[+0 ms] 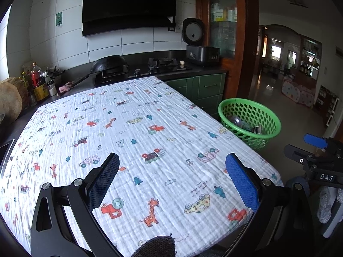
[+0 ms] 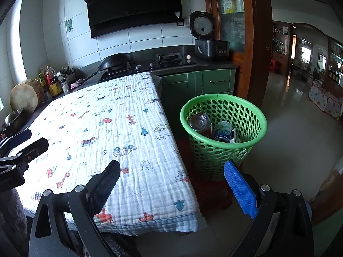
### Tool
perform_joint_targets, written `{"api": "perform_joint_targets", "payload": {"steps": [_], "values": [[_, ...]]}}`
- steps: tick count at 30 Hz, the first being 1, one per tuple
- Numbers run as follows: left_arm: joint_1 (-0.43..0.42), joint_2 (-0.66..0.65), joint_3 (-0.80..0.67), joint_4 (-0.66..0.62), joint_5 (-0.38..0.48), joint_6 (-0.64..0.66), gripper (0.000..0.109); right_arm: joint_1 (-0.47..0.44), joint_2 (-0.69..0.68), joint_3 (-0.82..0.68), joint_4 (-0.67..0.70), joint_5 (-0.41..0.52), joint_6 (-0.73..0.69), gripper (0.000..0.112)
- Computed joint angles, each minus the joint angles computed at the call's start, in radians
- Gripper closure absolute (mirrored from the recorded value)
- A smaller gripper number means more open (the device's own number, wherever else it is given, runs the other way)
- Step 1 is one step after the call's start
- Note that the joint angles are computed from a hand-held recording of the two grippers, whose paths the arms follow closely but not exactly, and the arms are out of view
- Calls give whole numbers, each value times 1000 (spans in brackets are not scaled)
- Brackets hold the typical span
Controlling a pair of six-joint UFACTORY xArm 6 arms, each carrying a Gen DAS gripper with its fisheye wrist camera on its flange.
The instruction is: Collect trash
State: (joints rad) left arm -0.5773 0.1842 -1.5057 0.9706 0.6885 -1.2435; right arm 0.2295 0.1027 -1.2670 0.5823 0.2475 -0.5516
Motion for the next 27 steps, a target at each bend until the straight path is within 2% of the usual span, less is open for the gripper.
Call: {"api": "perform_joint_targets", "payload": {"steps": [27], "values": [[-3,-25,32,18,7,-34,11,15,-3,0,27,2,-37,18]]}}
